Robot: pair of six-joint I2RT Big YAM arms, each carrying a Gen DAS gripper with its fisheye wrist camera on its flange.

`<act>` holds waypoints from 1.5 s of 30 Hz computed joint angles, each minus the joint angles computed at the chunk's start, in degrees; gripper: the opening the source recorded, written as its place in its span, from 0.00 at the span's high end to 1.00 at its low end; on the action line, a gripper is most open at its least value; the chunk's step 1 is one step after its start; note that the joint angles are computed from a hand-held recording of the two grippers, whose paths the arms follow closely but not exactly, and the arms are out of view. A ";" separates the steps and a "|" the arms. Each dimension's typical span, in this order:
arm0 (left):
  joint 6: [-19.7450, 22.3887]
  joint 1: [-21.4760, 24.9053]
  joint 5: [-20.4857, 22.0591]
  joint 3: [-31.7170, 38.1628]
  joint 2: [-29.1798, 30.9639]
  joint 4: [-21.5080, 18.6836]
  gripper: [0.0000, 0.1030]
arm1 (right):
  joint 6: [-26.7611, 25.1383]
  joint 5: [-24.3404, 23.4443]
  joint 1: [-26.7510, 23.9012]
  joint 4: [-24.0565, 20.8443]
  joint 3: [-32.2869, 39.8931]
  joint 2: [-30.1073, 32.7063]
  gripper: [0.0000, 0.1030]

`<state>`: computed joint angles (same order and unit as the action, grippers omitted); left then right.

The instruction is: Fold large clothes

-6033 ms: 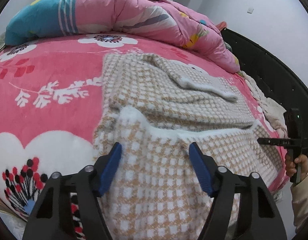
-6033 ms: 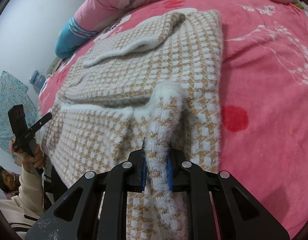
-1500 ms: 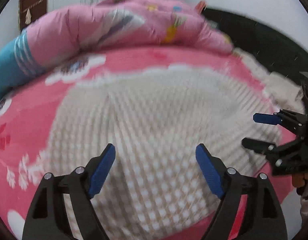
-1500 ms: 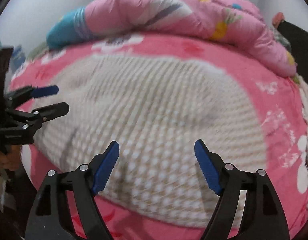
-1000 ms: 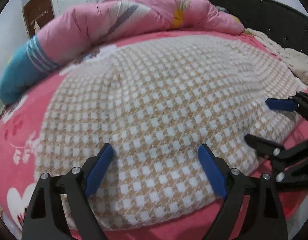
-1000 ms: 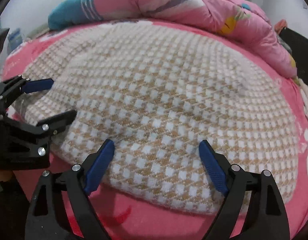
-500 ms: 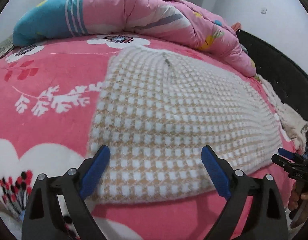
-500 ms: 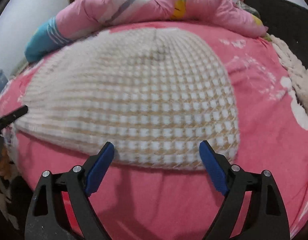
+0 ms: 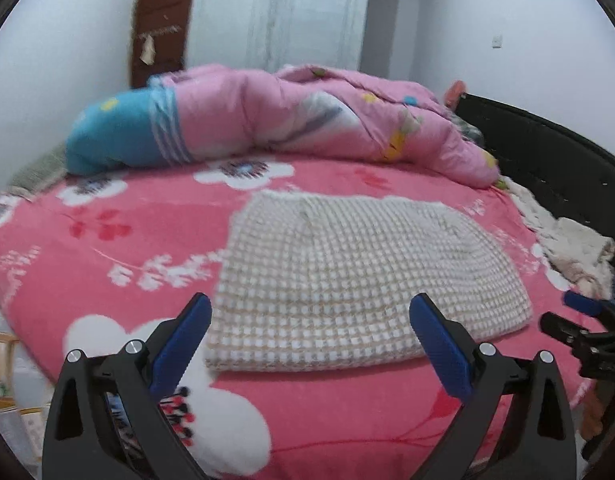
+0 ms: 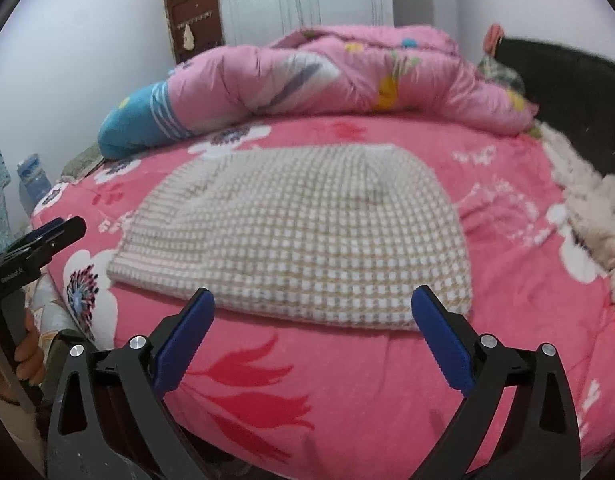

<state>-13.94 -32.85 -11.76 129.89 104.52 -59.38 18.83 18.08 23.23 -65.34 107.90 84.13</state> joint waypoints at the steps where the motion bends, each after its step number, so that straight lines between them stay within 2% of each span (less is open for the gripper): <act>1: 0.26 -0.63 -2.63 0.91 0.17 -0.74 0.05 | -0.19 1.52 0.56 0.46 0.25 -0.11 0.08; 2: 0.82 -1.51 -6.64 2.26 0.57 -2.15 0.05 | -0.03 3.22 1.33 0.76 0.34 -0.23 0.08; 5: 2.41 -3.37 -14.43 4.14 1.17 -4.28 0.05 | -0.14 7.30 2.52 1.49 1.10 -0.04 0.08; 10: 4.09 -4.68 -17.16 3.23 0.34 -4.81 0.05 | -2.22 10.95 4.76 2.62 0.83 -0.11 0.08; 15: -1.80 -4.76 -14.91 3.39 0.24 -8.17 0.05 | -2.04 12.26 6.11 2.83 -0.22 -0.31 0.08; 22: -7.12 -4.24 -11.87 6.88 2.74 -14.52 0.05 | 2.51 6.80 4.40 -3.68 1.82 1.56 0.08; 26: -8.26 -4.13 -10.37 9.61 4.80 -18.11 0.05 | 3.25 5.36 4.16 -5.31 1.79 2.11 0.08; 36: -8.88 -4.41 -7.50 13.64 7.54 -22.31 0.05 | 6.34 4.07 3.70 -8.04 1.43 2.52 0.08; 45: -9.47 -4.45 -5.31 14.50 8.47 -23.83 0.05 | 6.91 4.43 3.72 -8.70 1.19 2.15 0.08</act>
